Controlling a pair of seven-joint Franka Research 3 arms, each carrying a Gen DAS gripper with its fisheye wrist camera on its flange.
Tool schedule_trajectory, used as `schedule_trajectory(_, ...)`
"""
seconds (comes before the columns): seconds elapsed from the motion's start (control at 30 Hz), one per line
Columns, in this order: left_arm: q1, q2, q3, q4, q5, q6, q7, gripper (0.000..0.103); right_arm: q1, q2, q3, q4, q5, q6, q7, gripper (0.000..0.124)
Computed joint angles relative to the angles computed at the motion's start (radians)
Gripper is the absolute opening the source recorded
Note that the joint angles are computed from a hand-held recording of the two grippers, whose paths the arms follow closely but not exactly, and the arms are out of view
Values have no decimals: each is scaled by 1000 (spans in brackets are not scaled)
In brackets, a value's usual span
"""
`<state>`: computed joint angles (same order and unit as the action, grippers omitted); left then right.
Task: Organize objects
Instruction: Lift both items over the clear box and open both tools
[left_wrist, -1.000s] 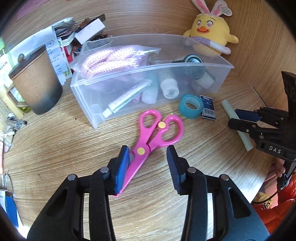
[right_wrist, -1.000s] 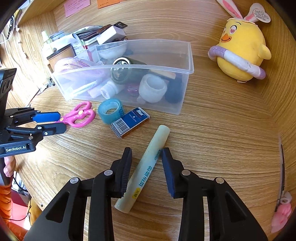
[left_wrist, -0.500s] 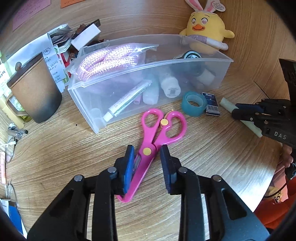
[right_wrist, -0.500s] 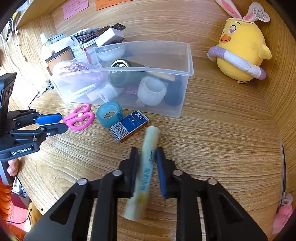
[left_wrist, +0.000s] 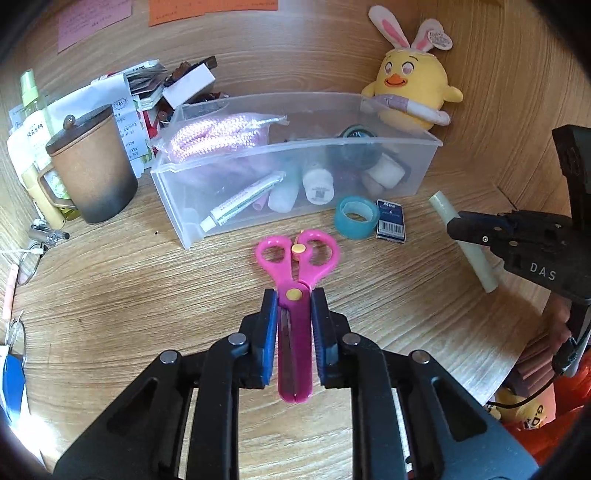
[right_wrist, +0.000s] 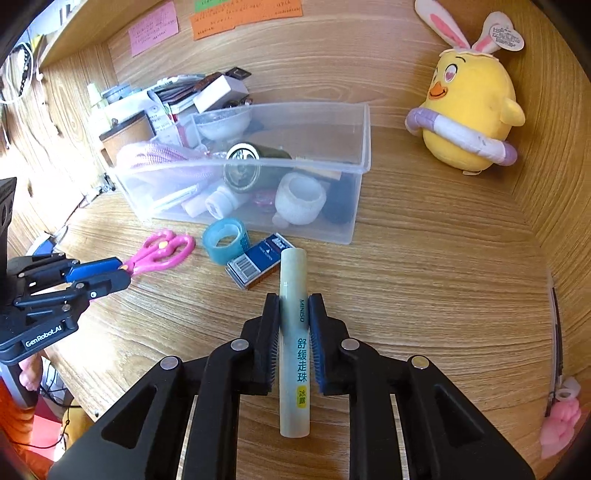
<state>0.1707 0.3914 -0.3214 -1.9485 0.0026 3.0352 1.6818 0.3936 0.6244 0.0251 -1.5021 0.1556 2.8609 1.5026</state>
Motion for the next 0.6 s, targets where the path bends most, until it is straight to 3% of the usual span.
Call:
schedule_trajectory(0.1, 31, -17, -38, -14, -26, 23, 18, 17, -5, -14, 8, -13, 7, 24, -11, 14)
schedule_trajectory(0.3, 26, -40, -44, -24, -7, 75, 4, 17, -7, -34, 16, -24, 20, 65, -30, 14)
schedule_trajectory(0.6, 126, -40, -170, -4, 1, 127, 35, 17, -7, -37, 17, 1, 33, 105, -51, 14)
